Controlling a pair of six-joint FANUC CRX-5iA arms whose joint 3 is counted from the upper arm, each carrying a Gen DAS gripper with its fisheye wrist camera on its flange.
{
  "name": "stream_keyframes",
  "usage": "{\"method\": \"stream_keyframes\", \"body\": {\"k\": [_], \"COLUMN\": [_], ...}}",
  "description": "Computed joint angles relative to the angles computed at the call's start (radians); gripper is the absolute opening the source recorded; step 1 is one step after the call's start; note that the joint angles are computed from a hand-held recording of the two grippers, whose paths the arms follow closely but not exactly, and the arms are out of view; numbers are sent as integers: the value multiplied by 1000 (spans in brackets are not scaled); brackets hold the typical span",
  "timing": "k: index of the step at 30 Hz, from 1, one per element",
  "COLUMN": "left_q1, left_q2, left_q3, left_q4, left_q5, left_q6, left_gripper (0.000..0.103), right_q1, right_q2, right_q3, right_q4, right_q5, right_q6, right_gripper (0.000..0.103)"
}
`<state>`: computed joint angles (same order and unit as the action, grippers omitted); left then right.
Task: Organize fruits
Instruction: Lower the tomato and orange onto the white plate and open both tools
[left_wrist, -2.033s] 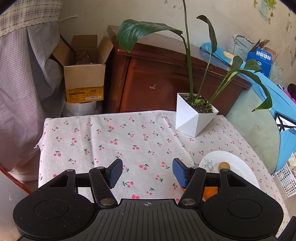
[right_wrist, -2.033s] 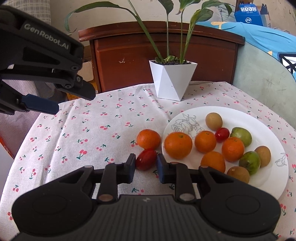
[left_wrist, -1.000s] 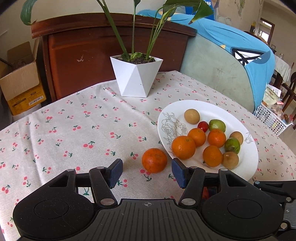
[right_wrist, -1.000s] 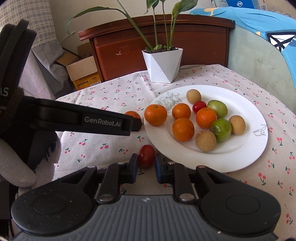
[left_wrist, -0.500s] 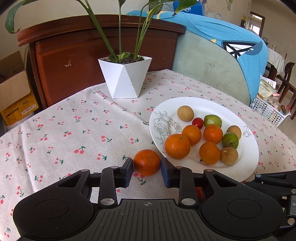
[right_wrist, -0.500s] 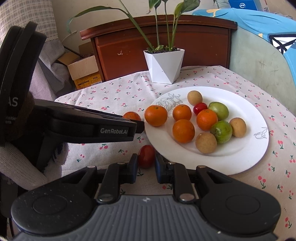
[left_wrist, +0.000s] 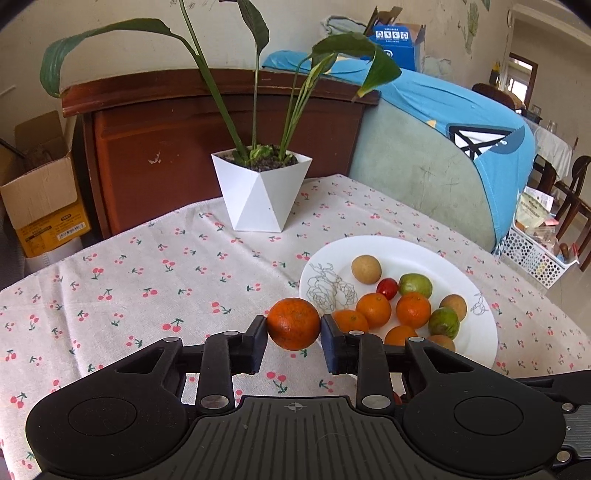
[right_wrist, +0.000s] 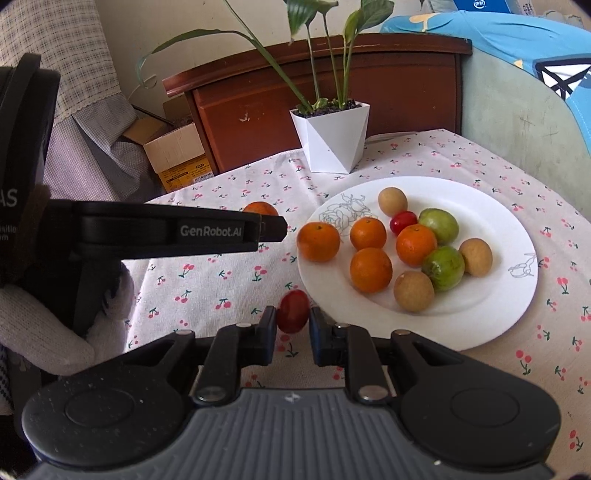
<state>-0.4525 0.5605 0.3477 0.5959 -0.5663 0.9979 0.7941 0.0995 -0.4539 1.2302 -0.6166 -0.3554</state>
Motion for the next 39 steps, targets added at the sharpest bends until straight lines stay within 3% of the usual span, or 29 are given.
{"method": "stream_keyframes", "body": {"k": [8,17,25,30,34,37,39], "left_q1": [-17,-52,-86,-100,-106,-110,-111], "left_q2": [14,108,186,193,181,160,149], "left_q3": [32,240,425,458,451,429,425], "left_q4": [37,-173,-352,-404,-416,-433,-443], "left_q5": [24,-73,-215,-236,-220,-193,-193], "left_q6": [32,266,434,461,459,476,487], "left_gripper": [29,29,29,29,33,49,52], "right_q1": [-32,-94,-150,-155,-164,-159,-154], "right_q2": [-49,-82,-84,-77,-83,-84,-89], "right_q3": [-38,-75,-89,-88,-95,-88,-83], "right_q4": [108,131,101,86,105,96,81], "right_q5": [-55,-162,-122,-110,-90,-95,-97], "right_q6": [-101,-213,-260,-254,-278,-268,-260], "right_gripper": [18,18,18,19,23,25,29]}}
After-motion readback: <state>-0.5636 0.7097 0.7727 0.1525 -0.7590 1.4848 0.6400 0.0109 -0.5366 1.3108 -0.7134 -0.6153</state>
